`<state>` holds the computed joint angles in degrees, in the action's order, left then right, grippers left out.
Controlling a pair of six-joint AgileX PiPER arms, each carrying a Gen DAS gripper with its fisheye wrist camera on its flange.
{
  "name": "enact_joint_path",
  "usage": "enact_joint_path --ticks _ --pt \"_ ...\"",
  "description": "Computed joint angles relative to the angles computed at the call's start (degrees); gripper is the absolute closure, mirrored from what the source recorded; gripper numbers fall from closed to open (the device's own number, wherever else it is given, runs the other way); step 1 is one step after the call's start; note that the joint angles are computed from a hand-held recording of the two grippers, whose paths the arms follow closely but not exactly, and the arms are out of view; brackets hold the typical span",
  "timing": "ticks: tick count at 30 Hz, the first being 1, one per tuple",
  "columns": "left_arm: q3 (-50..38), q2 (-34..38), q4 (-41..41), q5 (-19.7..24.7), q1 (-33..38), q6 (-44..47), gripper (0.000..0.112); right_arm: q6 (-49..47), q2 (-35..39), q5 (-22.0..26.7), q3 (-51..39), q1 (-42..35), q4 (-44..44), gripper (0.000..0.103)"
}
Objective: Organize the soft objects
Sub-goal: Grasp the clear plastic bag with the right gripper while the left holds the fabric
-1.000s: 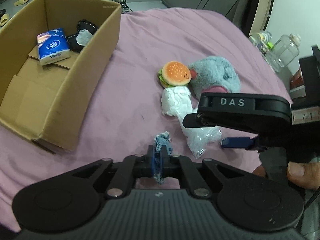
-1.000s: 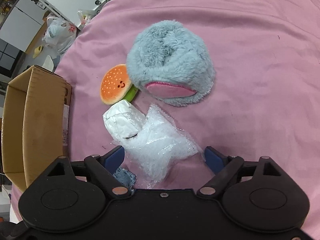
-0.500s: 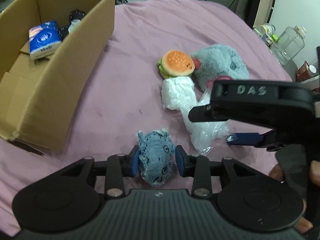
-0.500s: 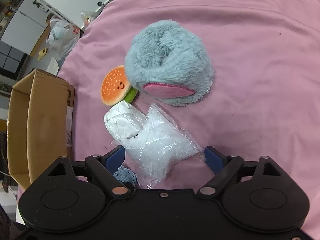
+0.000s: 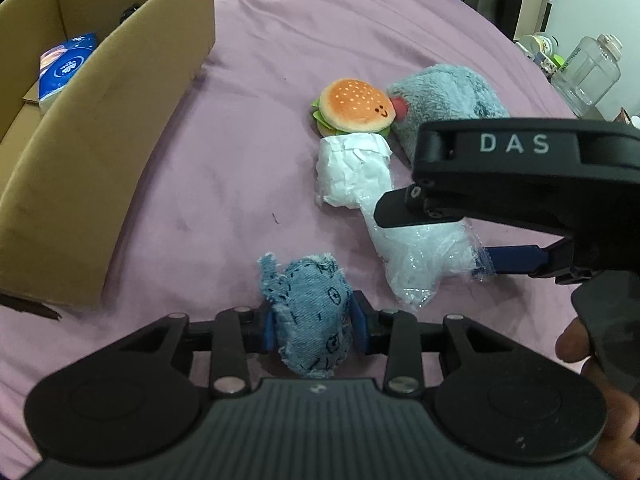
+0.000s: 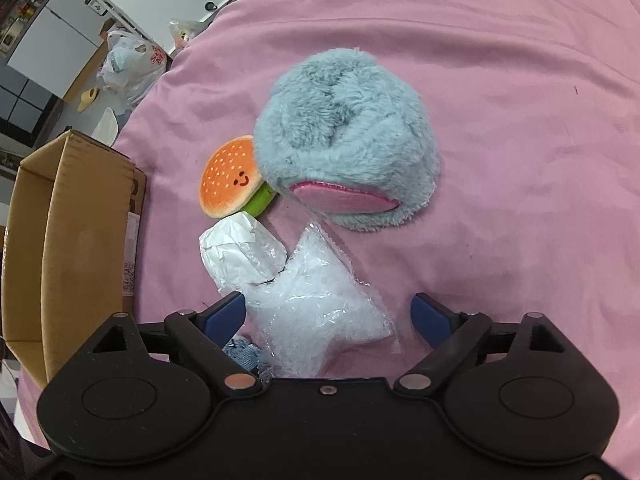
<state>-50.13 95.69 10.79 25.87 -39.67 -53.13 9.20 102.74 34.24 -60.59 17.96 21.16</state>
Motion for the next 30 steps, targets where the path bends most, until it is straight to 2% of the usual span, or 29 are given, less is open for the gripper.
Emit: enact_joint_path --ticks 1,2,5,10,12,16,20,28,30 --pt "0.03 -0.22 -0.42 0.19 0.16 0.45 0.082 -0.86 -0.17 -0.32 0.27 -0.08 0.84 0.028" --pt "0.07 -0.47 -0.57 0.47 0.33 0.41 0.088 -1.41 -0.41 -0.42 0.5 -0.15 1.59 0.033" --pt "-0.21 -1.29 -1.25 1.98 0.78 1.03 0.091 -2.47 -1.73 -1.67 1.96 -0.42 3.77 0.052" --pt "-0.03 -4.09 1.57 3.75 -0.42 -1.68 0.092 -2.33 -4.8 -2.45 4.38 -0.91 5.54 0.064" --pt "0.01 -5.87 3.36 4.69 -1.16 -3.05 0.092 -0.01 -6.31 -2.93 5.15 -0.63 3.94 0.066" --pt "-0.69 -9.73 5.47 8.54 -1.81 -4.09 0.092 -0.28 -10.27 -3.84 7.17 -0.92 6.22 0.067" --pt "-2.4 -12.74 4.69 12.5 -1.08 -1.32 0.092 -0.3 -14.27 -4.01 8.91 -0.78 8.78 0.067" --pt "-3.27 -19.39 8.06 17.91 -0.29 -0.56 0.092 15.15 -21.7 -5.41 9.87 5.01 -4.3 0.067" --pt "-3.03 -21.28 7.51 18.13 0.6 0.35 0.092 18.09 -23.5 -5.44 9.82 6.48 -7.14 0.067"
